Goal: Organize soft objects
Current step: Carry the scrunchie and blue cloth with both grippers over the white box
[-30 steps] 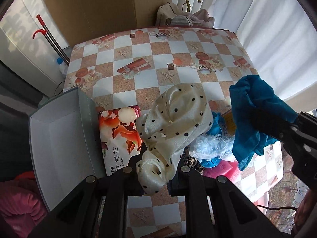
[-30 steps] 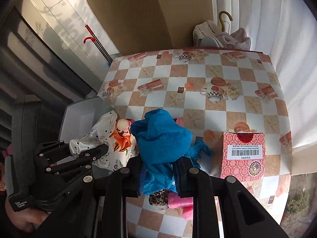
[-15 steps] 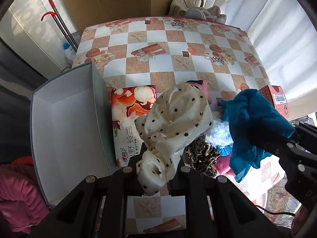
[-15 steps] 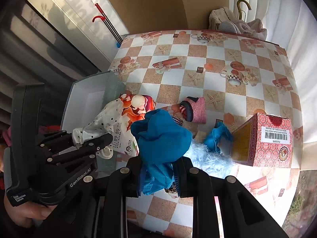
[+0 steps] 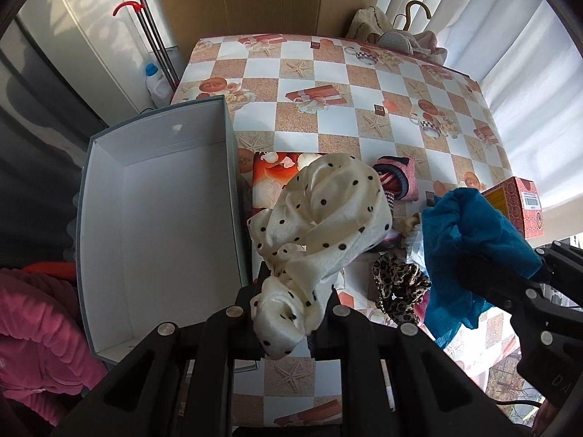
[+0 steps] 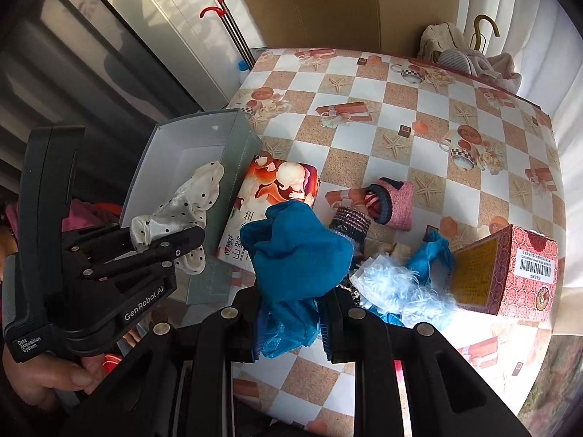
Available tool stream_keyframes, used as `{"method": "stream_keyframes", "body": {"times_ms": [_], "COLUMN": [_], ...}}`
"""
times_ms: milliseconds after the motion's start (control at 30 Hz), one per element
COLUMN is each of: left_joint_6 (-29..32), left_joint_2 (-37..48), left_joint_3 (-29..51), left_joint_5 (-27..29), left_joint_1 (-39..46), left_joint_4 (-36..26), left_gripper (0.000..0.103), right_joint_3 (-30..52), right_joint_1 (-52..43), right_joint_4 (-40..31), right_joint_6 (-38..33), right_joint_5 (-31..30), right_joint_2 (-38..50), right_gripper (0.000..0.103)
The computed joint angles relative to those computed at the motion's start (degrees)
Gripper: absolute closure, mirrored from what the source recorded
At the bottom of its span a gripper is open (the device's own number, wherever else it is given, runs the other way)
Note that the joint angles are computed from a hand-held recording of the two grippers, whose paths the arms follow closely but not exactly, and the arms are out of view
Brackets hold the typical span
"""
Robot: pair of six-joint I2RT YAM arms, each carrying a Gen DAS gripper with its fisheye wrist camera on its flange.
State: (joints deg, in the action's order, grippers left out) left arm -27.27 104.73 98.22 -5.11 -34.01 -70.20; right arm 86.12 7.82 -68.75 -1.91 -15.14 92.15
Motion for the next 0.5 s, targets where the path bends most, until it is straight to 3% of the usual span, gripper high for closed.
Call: {"method": "stream_keyframes", "body": {"times_ms": [500], "left_joint_6": [-1.4], "left_joint_2": [-5.0], "left_joint_3": [-6.5], "left_joint_5": [0.0], "left_joint_1": [2.2], "left_joint_4": [2.3], "left_gripper": [0.085], "right_joint_3": [0.8], "right_joint_1": [3.7], "right_joint_4": [-0.9], "right_joint_6": [0.0], "right_joint_5": [1.4], "right_joint_2": [0.8], "right_gripper": [0.078]}}
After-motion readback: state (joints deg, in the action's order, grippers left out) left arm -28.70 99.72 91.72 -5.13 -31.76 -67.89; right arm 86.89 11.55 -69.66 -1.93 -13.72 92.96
